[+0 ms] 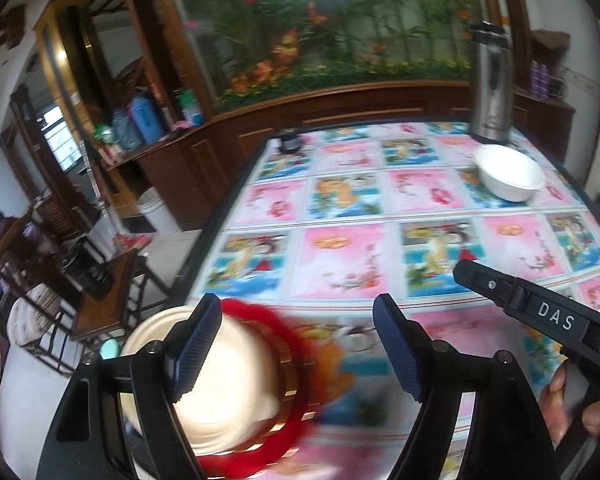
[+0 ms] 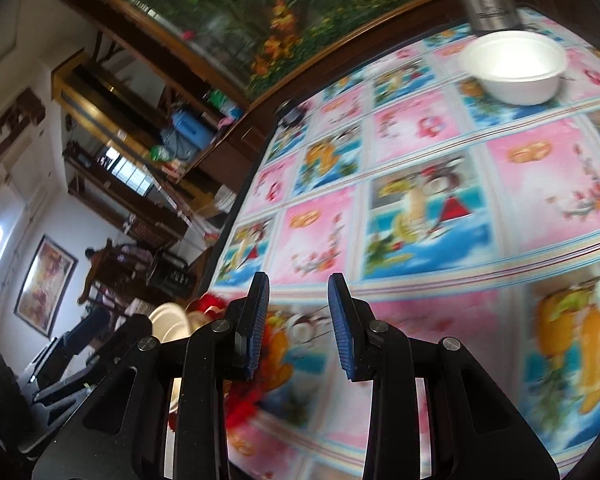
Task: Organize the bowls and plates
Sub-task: 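Move the right gripper to the white foam plate beside the thermos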
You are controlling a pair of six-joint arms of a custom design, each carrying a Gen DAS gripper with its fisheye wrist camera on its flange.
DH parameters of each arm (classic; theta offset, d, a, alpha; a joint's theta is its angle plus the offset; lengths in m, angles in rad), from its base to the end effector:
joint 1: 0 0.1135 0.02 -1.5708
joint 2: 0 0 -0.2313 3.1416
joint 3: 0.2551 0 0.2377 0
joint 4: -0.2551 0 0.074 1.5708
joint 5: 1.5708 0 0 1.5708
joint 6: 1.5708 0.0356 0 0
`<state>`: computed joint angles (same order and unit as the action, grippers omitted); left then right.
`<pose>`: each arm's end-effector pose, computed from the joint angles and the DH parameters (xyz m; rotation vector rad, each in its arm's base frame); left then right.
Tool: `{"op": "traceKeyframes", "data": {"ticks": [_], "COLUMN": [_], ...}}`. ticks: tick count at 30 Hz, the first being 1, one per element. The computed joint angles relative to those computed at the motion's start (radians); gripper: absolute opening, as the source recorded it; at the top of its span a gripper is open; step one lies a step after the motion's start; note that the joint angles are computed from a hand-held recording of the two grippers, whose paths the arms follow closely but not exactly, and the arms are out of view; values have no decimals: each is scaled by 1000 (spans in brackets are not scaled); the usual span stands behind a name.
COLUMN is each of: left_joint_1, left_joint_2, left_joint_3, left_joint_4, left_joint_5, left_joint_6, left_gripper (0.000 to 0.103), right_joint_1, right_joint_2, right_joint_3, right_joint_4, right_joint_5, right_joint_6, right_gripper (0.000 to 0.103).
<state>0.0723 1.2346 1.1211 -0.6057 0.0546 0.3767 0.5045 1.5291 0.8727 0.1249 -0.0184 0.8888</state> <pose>0.2609 0.0169 0.2932 0.3760 2.2636 0.1706 0.2830 0.1570 0.1962 0.4127 2.1822 0.8309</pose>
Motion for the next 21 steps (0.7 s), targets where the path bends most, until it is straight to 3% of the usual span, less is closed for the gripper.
{"op": "traceKeyframes", "data": {"ticks": [6, 14, 21], "left_joint_1": [-193, -347, -409], "left_joint_2": [26, 113, 317], "left_joint_3": [9, 64, 255], "left_joint_4": [-16, -17, -70], "left_joint_5": [-92, -168, -163], "left_joint_6": [-62, -114, -190], "left_gripper": [78, 78, 78], "right_joint_1": [-140, -325, -505], "right_joint_2": [-127, -240, -263], "right_joint_3": [-140, -207, -199], "right_joint_4": [16, -39, -84], "right_joint_5": [-57, -134, -217], "right_joint_6": [-2, -57, -132], "right_gripper": [31, 31, 30]}}
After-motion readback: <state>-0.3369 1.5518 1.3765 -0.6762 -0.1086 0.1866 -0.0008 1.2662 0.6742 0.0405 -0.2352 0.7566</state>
